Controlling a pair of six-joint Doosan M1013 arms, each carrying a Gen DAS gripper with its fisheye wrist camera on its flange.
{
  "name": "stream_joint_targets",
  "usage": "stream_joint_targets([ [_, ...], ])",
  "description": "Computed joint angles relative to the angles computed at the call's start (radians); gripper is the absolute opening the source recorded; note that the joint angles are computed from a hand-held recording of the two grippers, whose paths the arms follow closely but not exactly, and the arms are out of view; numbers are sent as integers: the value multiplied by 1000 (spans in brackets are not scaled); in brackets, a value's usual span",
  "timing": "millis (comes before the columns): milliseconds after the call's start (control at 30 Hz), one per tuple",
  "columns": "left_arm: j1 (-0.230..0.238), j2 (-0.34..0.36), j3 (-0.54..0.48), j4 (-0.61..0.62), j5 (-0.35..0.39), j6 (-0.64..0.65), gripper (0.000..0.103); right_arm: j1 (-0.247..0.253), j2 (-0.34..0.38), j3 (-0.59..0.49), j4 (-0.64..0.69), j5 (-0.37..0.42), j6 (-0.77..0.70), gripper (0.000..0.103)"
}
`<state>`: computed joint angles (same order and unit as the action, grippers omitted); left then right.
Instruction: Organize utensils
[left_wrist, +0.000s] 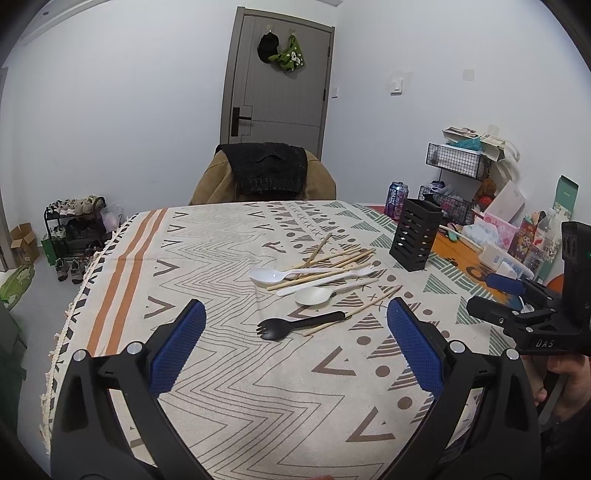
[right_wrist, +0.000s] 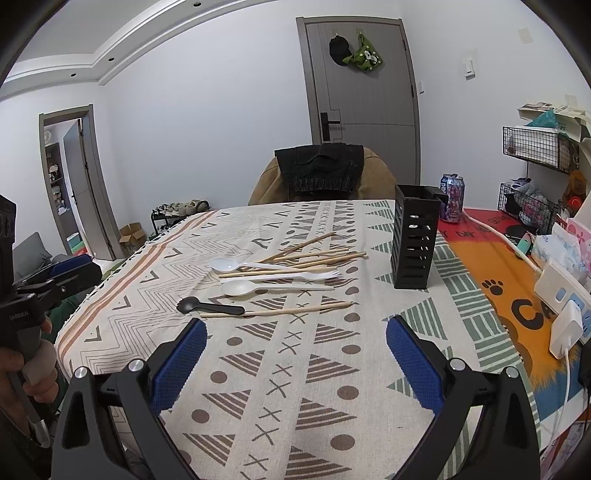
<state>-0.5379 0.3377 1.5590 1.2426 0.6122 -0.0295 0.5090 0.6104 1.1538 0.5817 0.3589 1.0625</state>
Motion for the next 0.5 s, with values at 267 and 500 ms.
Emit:
stream_joint_targets([
  [267,-1,-1,1,9,0,-7,98,0,2,-3,5,4,-10,96],
  [500,-1,-1,1,8,0,-5,98,0,2,-2,5,3,-11,96],
])
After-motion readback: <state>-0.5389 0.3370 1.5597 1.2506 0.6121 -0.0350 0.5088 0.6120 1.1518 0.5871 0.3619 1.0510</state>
